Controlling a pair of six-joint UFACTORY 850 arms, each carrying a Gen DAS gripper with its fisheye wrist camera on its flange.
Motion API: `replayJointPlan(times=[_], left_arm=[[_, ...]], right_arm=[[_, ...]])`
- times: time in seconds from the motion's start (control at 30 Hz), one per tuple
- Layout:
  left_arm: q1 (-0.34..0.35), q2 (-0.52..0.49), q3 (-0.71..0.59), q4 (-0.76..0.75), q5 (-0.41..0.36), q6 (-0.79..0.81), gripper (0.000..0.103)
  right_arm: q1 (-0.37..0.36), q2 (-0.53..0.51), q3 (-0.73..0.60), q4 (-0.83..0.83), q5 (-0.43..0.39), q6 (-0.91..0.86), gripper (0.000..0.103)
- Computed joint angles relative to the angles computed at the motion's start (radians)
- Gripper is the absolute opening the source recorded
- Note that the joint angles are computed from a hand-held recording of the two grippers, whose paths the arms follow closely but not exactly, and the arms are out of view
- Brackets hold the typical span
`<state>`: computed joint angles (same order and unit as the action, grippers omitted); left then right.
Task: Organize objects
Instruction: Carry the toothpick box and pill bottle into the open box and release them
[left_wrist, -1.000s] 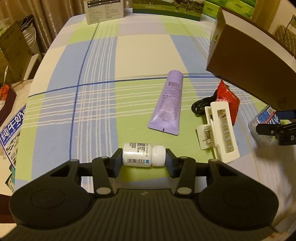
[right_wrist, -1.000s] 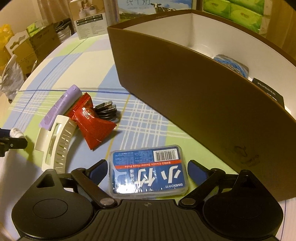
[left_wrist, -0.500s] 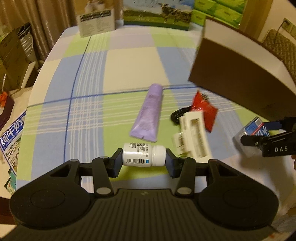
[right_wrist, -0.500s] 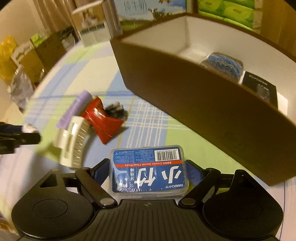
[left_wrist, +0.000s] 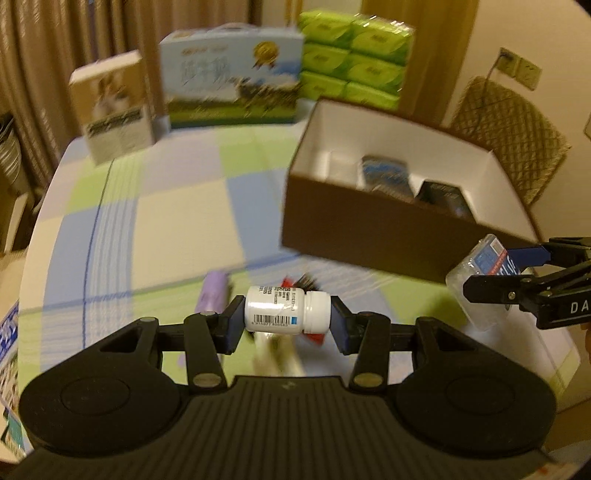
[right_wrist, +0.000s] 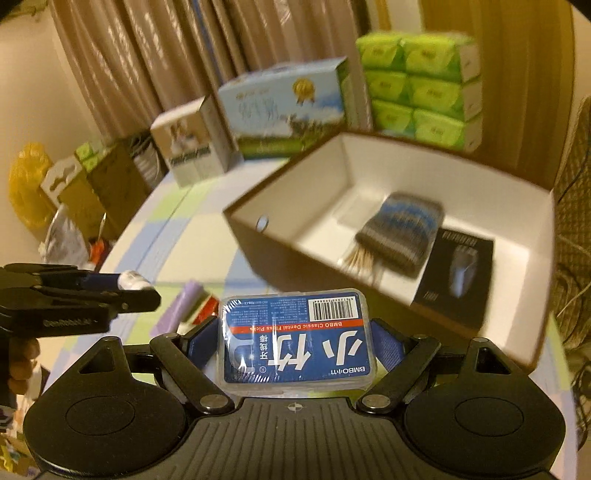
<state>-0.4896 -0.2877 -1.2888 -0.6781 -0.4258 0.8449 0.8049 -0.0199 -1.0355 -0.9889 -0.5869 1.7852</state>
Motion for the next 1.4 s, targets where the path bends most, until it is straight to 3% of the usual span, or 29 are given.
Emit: replayJointPlan(times=[0.2,0.5,1.03,1.4], left_arm=[[-0.045,-0.054,-0.096,0.004,0.006,0.014,0.042],[-0.113,-0.193,-0.296,0.057,-0.024,-0.052,0.042],[-0.165,-0.483,-0.684,0.329,-0.196,-0.319,0.042],[-0.175,-0.58,-0.806,0.419,-0.295,-0.366,0.042]], right_arm=[[-0.051,0.032,0.008,-0.05,-0.031,0.02,0.083],[-0.145,0.025,0.014,-0.072,-0.001,0.014,0.083],[-0.258,-0.055,-0.007,0.05,0.098,-0.11,0.083],[-0.28,-0.082,-0.005,0.121,0.136,-0.158,0.083]])
